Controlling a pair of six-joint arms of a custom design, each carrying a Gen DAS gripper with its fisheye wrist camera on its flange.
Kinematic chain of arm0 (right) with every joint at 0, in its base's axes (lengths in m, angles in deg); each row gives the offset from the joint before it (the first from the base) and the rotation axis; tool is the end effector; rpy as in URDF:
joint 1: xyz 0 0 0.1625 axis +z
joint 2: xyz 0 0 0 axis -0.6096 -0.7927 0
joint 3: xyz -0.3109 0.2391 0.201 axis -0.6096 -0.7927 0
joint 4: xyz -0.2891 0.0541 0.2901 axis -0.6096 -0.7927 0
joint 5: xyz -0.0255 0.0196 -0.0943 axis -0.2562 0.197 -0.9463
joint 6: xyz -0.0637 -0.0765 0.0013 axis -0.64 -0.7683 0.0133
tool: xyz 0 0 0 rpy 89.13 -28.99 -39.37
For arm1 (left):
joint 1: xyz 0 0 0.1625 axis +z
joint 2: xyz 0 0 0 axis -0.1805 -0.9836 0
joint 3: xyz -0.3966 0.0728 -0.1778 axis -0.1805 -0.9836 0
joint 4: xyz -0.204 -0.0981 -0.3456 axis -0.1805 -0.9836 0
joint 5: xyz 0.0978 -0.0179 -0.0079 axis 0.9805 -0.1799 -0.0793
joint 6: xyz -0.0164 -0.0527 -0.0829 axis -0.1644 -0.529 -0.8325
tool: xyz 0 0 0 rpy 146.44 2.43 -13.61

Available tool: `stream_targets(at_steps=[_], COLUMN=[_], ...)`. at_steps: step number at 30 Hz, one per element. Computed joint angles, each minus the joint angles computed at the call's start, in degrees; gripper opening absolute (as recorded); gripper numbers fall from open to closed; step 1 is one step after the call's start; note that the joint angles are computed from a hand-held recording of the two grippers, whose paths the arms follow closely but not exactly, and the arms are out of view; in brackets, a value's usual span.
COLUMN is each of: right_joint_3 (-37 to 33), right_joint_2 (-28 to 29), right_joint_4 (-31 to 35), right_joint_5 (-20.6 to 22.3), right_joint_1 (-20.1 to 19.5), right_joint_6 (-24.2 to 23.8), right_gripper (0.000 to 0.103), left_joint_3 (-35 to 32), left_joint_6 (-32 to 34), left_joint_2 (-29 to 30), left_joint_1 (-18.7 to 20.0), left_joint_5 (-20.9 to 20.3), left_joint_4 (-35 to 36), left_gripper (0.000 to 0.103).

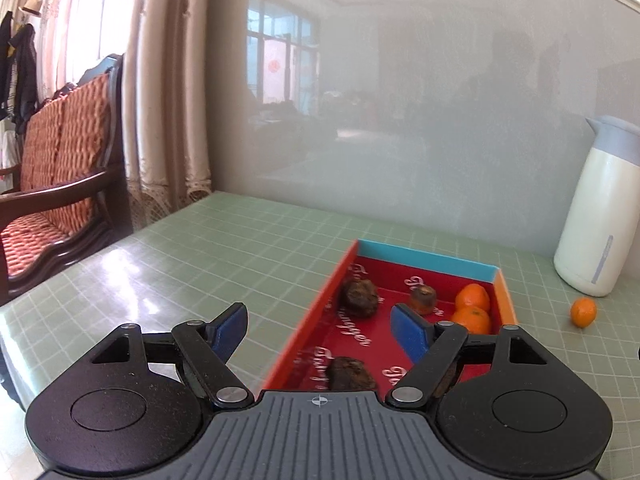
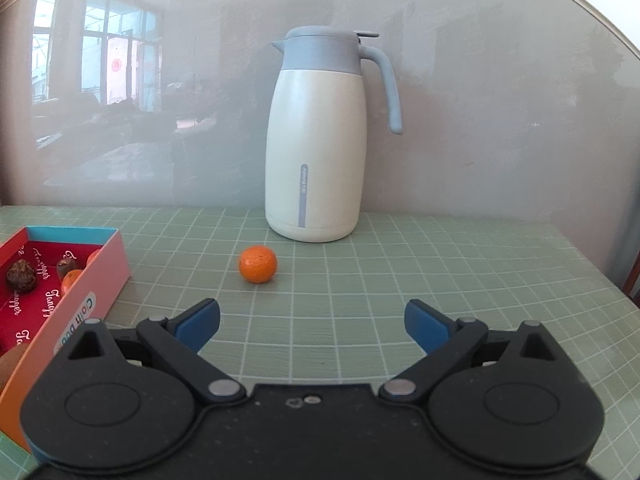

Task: Organize fruits
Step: 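Move the right gripper to the last mandarin orange and close it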

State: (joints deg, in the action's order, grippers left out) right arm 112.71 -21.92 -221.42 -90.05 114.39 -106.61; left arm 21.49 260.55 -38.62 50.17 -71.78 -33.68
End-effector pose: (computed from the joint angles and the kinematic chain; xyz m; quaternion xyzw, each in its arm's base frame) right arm -0.0284 -0.7242 0.2646 0.3457 -0.7963 0.4117 0.2772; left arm -0.3333 -0.5758 -0.0684 -0.1370 0.6379 -0.5787 0.4892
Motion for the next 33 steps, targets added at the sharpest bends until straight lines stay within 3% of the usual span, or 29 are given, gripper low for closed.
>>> stream_targets(at_steps=[8, 19, 25, 33], right_joint_3=[-2.5, -6.97, -11.65, -20.15], right_joint_2=[2.49, 6.84, 9.91, 13.81], right_joint_4=[2.21, 4.93, 7.45, 14.59], right_joint_5=[-1.8, -4.63, -5.59, -7.85], right_joint_1=[1.28, 3.05, 3.73, 4.33], right_joint_6=[0.98, -0.51, -2.81, 0.25], right_gripper=[0.099, 0.099, 0.098, 0.092], left_joint_3=[7.39, 17.48, 17.86, 16.69], left_joint_6=[-4.04, -2.58, -3.01, -7.71], left_joint_2=[-3.21, -8.77, -8.85, -7.56], left_joint_1=[-0.63, -0.7, -0.43, -0.58], left_joint_5=[-6.85, -10.0, -10.85, -15.51], left_joint_4=[-2.1, -13.09, -13.38, -9.98], left_gripper=[0.079, 0.082, 0.084, 0.09])
